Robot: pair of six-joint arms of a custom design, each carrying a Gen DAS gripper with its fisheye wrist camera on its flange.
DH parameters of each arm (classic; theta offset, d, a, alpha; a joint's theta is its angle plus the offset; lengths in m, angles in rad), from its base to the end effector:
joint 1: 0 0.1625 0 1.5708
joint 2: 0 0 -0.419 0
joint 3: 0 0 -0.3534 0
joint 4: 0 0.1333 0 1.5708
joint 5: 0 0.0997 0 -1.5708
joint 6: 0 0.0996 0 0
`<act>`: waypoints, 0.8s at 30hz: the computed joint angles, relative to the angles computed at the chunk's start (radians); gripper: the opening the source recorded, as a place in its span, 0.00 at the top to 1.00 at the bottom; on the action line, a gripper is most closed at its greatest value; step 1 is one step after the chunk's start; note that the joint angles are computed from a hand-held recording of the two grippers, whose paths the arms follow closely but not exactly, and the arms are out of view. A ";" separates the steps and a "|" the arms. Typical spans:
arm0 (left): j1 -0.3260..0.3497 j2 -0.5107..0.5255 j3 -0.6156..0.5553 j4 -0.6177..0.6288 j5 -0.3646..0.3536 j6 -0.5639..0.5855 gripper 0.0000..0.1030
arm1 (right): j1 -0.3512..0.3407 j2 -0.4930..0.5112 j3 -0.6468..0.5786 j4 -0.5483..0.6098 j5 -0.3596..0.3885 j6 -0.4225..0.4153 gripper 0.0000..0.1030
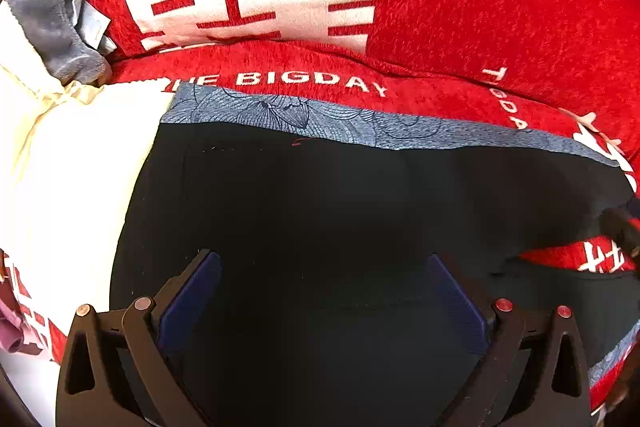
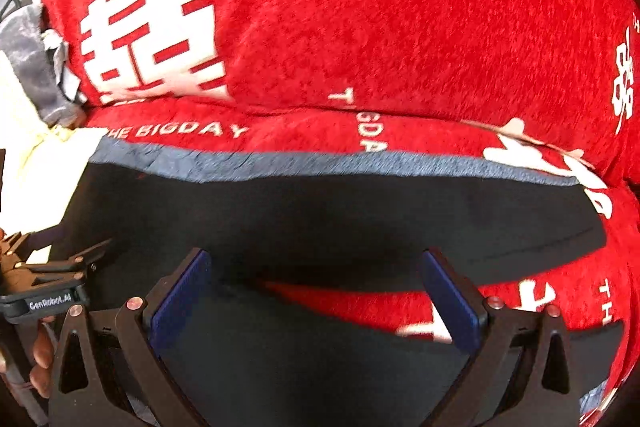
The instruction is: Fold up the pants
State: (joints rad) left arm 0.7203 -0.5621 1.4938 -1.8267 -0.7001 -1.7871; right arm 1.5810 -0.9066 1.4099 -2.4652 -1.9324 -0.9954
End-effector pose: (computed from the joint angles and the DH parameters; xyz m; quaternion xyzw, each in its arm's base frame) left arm -0.3150 -0.5552 -0.0103 -0.2614 0.8265 -0.3104 0.3903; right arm 0.1052 -0.6945 0.2739 0.4344 -0.8624 0.0850 0.2458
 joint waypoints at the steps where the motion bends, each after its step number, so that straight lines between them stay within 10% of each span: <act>1: 0.001 -0.003 0.000 0.000 0.002 0.005 0.00 | 0.002 -0.004 0.006 -0.033 0.014 -0.012 0.00; 5: -0.026 -0.013 0.006 0.047 0.068 -0.019 0.00 | 0.000 -0.091 0.122 -0.274 0.183 -0.080 0.00; 8: -0.020 -0.011 -0.003 0.053 0.079 0.011 0.00 | -0.006 -0.062 0.035 -0.126 0.242 -0.034 0.00; 15: 0.017 -0.011 0.002 0.010 0.063 0.054 0.00 | -0.010 0.093 -0.174 0.122 0.068 0.138 0.00; 24: 0.098 0.013 -0.059 -0.034 0.052 0.156 0.00 | 0.003 0.214 -0.290 0.184 -0.045 -0.116 0.00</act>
State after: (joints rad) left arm 0.8183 -0.5487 1.4346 -1.8606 -0.6485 -1.6306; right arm 1.5840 -0.6929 1.1203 -2.2815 -1.9773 -1.1114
